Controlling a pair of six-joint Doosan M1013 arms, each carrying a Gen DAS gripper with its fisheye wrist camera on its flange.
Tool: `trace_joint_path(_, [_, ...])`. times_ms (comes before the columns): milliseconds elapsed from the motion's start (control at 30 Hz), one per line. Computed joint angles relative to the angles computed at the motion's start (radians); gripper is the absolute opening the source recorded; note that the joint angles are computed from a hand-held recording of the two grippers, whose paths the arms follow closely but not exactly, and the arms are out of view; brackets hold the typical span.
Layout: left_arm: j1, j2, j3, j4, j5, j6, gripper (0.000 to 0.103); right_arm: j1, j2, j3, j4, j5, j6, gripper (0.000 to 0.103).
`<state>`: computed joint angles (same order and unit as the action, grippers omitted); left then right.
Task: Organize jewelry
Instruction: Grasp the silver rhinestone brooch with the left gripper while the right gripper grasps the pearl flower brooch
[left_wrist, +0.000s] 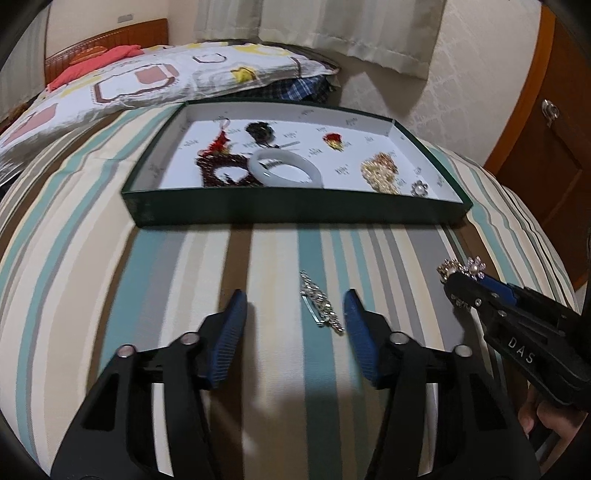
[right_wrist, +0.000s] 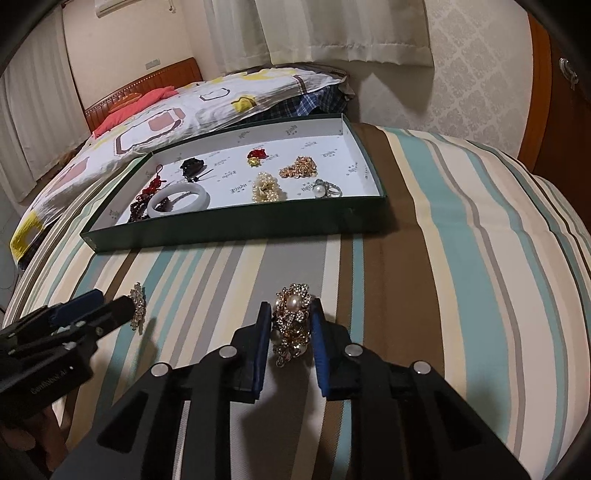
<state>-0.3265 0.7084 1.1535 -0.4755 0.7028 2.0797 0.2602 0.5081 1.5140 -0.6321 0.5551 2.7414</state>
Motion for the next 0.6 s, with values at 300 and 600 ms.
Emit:
trace_joint_path(300, [0.011, 0.012, -0.02, -0.028, 0.037, 0.039, 0.029, -0.002, 0.0, 0.001, 0.006, -0.006, -0.002, 0.022])
trace_joint_path(600, [0.003, 0.009, -0.007, -0.047, 0.023, 0.129, 0.013, 0.0, -0.001, 0.002, 0.004, -0.01, 0.002, 0.022])
